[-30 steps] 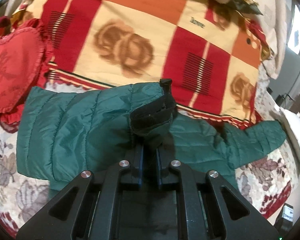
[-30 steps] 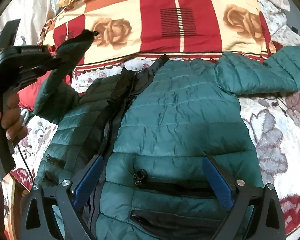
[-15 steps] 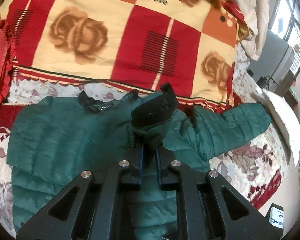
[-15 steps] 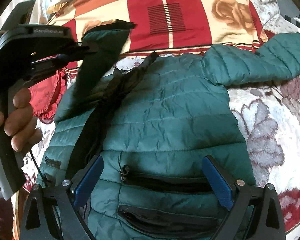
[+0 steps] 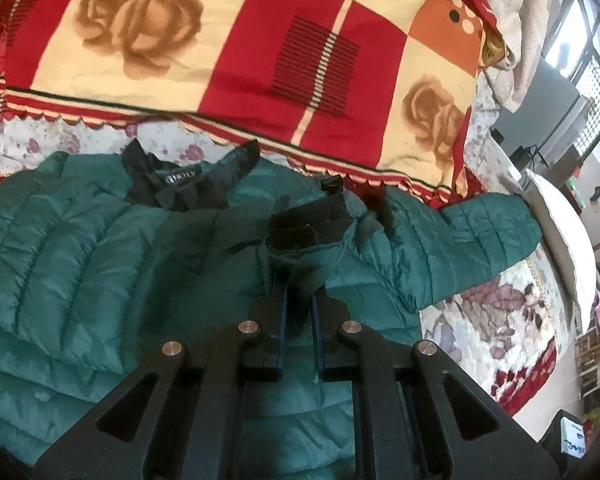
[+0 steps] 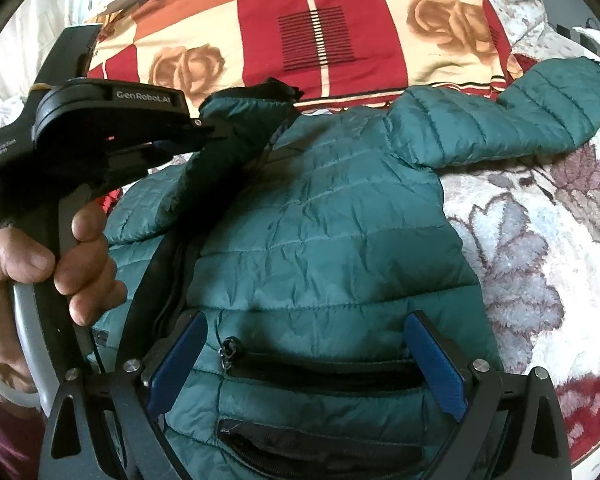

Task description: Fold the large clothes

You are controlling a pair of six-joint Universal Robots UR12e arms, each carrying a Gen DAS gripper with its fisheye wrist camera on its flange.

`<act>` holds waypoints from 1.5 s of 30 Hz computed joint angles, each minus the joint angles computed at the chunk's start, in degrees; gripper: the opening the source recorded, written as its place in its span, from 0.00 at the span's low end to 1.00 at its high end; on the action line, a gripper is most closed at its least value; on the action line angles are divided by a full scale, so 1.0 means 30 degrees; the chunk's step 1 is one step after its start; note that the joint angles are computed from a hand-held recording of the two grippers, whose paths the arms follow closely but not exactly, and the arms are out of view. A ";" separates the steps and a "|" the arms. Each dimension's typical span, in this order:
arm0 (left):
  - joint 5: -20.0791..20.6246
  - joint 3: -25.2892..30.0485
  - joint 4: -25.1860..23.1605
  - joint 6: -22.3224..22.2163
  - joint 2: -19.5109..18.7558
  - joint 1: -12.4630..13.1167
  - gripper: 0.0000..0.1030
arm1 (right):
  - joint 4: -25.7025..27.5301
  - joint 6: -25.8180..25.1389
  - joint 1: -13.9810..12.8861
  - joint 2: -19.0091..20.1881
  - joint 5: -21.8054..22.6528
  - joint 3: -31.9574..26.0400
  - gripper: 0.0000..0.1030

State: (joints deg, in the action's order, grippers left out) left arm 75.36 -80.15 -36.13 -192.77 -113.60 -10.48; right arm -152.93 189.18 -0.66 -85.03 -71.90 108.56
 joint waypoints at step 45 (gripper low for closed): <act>0.4081 -0.6810 0.2647 -0.5054 0.4008 0.4848 0.64 | -0.0677 0.2861 0.0548 0.4766 0.1892 -0.5262 0.19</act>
